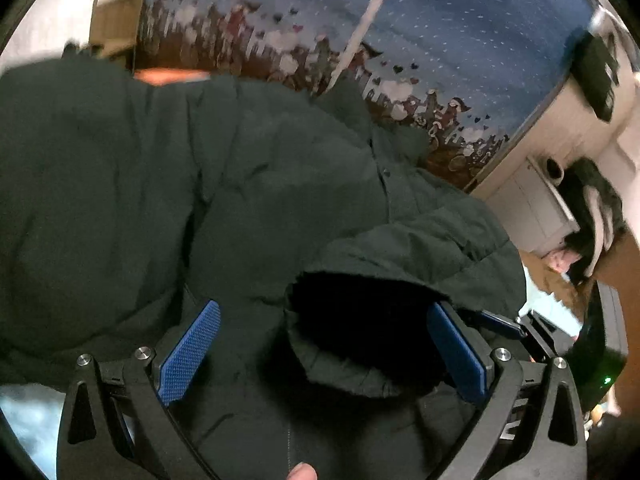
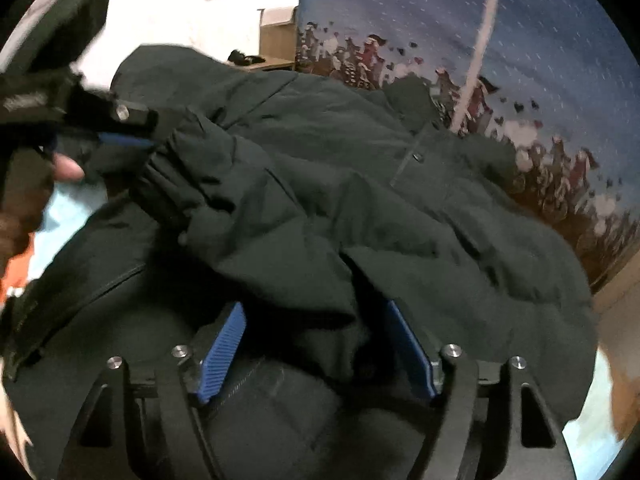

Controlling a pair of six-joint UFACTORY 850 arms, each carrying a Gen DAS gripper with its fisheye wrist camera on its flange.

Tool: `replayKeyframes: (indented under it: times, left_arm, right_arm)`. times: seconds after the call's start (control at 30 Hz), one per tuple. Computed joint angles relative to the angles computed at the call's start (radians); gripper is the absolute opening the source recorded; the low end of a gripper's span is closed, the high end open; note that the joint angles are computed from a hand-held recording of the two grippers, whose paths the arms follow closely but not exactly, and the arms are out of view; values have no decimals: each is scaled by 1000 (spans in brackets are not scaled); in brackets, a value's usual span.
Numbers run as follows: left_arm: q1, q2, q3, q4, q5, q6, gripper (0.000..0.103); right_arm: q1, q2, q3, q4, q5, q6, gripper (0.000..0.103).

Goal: Fold large clothes

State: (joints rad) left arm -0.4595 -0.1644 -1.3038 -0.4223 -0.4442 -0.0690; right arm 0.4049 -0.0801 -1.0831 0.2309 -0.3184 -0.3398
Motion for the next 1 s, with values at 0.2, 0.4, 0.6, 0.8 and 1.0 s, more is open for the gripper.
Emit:
replayKeyframes:
  times: [0.2,0.4,0.6,0.8,1.0]
  left_arm:
    - [89,33,76,-432,-62,271,101]
    - [143,111,159,-510,-147,353,101]
    - [155,98,148,-620,-195,429,101]
    - [119,8,94,-648,-187,416,101]
    - [116,-2,91,-698,-176,392,85]
  right_arm:
    - [-90,50,41,270,-32,-135,75]
    - [-146,80,90,426,-60,-231,76]
    - [-139,80,98,432,-44,-255,76]
    - [-158,79,100,423,-11,-218,77]
    - [-197,118,130,235,99,18,77]
